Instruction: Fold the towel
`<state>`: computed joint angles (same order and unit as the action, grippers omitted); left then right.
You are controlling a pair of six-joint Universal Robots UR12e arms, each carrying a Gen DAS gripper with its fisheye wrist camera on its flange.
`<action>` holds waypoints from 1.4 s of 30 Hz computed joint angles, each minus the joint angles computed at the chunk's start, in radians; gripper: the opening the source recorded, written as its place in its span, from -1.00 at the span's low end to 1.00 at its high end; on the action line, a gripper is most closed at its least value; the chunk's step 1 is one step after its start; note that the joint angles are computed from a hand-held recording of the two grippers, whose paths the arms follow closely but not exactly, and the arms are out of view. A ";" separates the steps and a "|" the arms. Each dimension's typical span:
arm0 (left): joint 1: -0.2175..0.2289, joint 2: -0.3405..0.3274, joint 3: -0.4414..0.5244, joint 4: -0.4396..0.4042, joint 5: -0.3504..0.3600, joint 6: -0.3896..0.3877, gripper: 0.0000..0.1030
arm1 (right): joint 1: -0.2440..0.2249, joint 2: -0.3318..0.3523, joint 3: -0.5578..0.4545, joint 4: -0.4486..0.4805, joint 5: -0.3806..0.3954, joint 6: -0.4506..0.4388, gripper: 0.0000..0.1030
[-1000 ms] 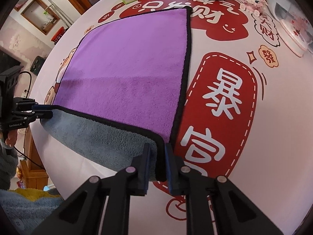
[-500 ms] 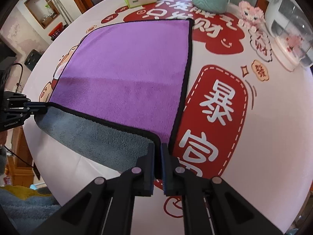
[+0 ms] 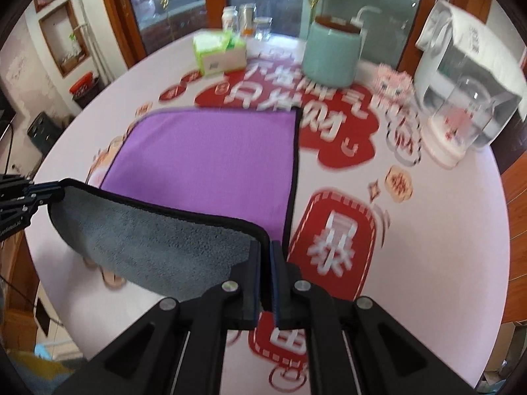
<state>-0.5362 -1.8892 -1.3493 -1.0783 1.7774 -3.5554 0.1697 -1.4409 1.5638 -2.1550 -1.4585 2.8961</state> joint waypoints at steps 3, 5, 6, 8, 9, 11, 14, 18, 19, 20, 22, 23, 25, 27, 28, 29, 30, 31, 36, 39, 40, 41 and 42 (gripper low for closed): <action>0.004 -0.016 0.021 0.023 0.051 -0.005 -0.89 | 0.012 0.025 -0.029 -0.038 -0.025 0.024 -0.91; 0.013 -0.023 0.029 0.036 0.065 -0.019 -0.89 | 0.022 0.048 -0.053 -0.069 -0.049 0.038 -0.91; 0.017 -0.028 0.033 0.039 0.068 -0.025 -0.89 | 0.027 0.057 -0.061 -0.081 -0.060 0.042 -0.91; 0.027 -0.036 0.042 0.044 0.074 -0.039 -0.89 | 0.040 0.081 -0.084 -0.112 -0.094 0.045 -0.91; 0.031 -0.044 0.050 0.046 0.078 -0.045 -0.89 | 0.045 0.094 -0.097 -0.124 -0.104 0.048 -0.91; 0.041 -0.059 0.064 0.050 0.089 -0.049 -0.89 | 0.054 0.114 -0.118 -0.140 -0.121 0.055 -0.91; 0.052 -0.077 0.079 0.051 0.094 -0.048 -0.89 | 0.064 0.146 -0.150 -0.156 -0.146 0.066 -0.91; 0.068 -0.104 0.103 0.055 0.095 -0.039 -0.89 | 0.074 0.195 -0.202 -0.149 -0.177 0.098 -0.91; 0.073 -0.111 0.110 0.055 0.088 -0.038 -0.89 | 0.075 0.201 -0.207 -0.148 -0.182 0.103 -0.91; 0.080 -0.119 0.117 0.055 0.080 -0.040 -0.89 | 0.076 0.212 -0.215 -0.145 -0.189 0.111 -0.91; 0.090 -0.132 0.129 0.056 0.066 -0.041 -0.89 | 0.077 0.231 -0.233 -0.138 -0.199 0.125 -0.91; 0.093 -0.139 0.135 0.056 0.061 -0.041 -0.89 | 0.078 0.240 -0.241 -0.134 -0.204 0.130 -0.91; 0.100 -0.151 0.146 0.057 0.053 -0.040 -0.89 | 0.079 0.256 -0.254 -0.128 -0.214 0.141 -0.91; 0.105 -0.165 0.157 0.054 0.045 -0.039 -0.89 | 0.079 0.273 -0.268 -0.118 -0.223 0.151 -0.91; 0.107 -0.172 0.162 0.051 0.040 -0.039 -0.89 | 0.079 0.280 -0.272 -0.113 -0.226 0.154 -0.91; 0.110 -0.181 0.169 0.048 0.035 -0.038 -0.89 | 0.079 0.285 -0.276 -0.109 -0.230 0.157 -0.91; 0.112 -0.187 0.175 0.044 0.030 -0.035 -0.89 | 0.079 0.292 -0.282 -0.104 -0.234 0.160 -0.91; 0.113 -0.193 0.179 0.039 0.027 -0.033 -0.89 | 0.079 0.300 -0.288 -0.096 -0.237 0.163 -0.91; 0.119 -0.219 0.196 0.019 0.015 -0.022 -0.89 | 0.079 0.321 -0.300 -0.074 -0.245 0.175 -0.91; 0.125 -0.227 0.197 0.013 0.005 -0.023 -0.88 | 0.080 0.328 -0.302 -0.068 -0.249 0.178 -0.91; 0.126 -0.228 0.196 0.012 0.002 -0.023 -0.88 | 0.081 0.330 -0.304 -0.067 -0.251 0.179 -0.91; 0.127 -0.230 0.196 0.011 0.000 -0.021 -0.88 | 0.082 0.332 -0.305 -0.066 -0.255 0.180 -0.91; 0.127 -0.231 0.196 0.011 0.000 -0.020 -0.87 | 0.082 0.334 -0.305 -0.066 -0.257 0.180 -0.91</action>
<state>-0.4087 -2.1203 -1.1537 -1.0670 1.7770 -3.5754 0.2519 -1.1071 1.2588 -2.2211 -1.7151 3.0760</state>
